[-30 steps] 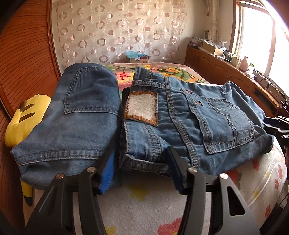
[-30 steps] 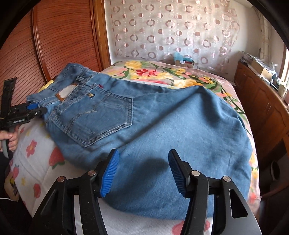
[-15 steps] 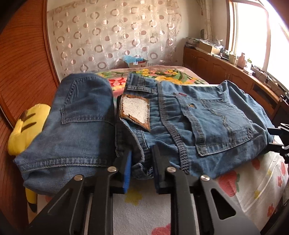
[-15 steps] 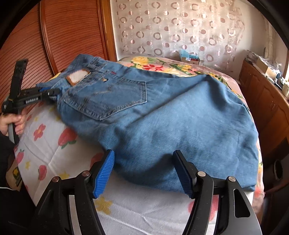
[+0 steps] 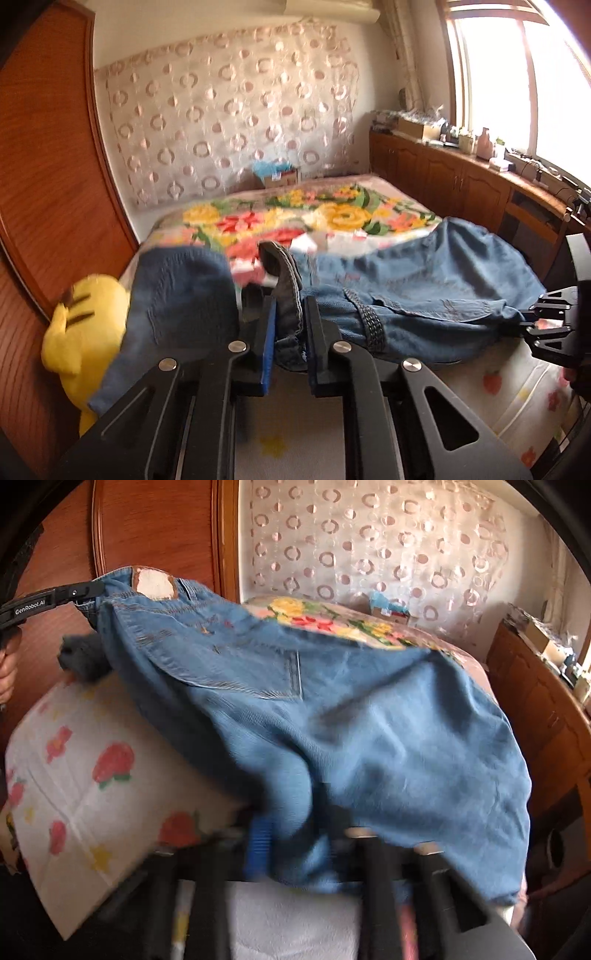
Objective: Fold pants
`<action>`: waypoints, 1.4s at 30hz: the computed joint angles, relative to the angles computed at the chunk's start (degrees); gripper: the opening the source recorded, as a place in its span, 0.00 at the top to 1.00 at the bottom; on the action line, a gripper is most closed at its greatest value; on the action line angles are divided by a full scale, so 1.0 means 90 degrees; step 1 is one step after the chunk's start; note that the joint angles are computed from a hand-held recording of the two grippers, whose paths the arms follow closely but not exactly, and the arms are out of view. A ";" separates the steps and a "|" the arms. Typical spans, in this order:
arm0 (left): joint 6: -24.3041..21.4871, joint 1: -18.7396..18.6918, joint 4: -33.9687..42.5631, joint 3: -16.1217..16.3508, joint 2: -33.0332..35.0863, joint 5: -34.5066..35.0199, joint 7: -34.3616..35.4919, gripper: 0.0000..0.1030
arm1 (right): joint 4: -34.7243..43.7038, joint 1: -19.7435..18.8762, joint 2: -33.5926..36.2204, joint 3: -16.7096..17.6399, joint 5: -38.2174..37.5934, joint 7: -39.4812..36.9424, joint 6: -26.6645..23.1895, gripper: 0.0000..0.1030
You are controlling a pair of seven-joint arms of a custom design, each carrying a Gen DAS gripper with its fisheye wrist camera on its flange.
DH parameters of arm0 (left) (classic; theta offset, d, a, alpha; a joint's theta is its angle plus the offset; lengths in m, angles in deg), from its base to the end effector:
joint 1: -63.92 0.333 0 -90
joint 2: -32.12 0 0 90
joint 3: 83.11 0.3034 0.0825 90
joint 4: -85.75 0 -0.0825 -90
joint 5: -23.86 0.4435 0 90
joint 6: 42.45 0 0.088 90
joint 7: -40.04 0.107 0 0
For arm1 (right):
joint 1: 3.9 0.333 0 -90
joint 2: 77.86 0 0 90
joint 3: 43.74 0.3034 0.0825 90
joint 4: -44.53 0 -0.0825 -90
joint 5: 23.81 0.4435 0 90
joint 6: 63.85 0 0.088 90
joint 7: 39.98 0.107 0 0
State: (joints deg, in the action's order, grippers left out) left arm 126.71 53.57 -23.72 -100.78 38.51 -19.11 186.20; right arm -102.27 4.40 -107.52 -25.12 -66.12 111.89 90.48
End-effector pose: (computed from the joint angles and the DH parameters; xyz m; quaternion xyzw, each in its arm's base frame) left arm 0.6252 -0.2737 0.4987 -0.3394 0.8102 -0.4168 0.2338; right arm 0.4260 0.2410 0.4527 -0.6379 0.6489 -0.3265 0.2558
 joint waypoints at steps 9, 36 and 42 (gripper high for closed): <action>0.0261 -0.0054 0.0194 0.0089 -0.0479 -0.1268 0.1011 0.86 | 0.0142 -0.0301 -0.0840 0.0479 -0.0707 0.0648 -0.0096 0.89; -0.0222 -0.0779 -0.2895 0.1776 -0.2516 -0.1316 0.0706 0.73 | -0.0168 0.0249 -0.0106 0.0566 -0.0561 0.1375 0.0993 0.60; -0.0232 -0.1128 -0.2984 0.2125 -0.2844 -0.1808 0.1163 0.29 | -0.0579 0.0475 -0.1053 0.0769 -0.0028 0.1261 0.0612 0.53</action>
State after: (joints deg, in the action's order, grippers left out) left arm 124.62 43.42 -50.58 -81.66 12.92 -35.38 196.67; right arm -107.48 8.68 -117.00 -18.20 -66.37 123.24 95.99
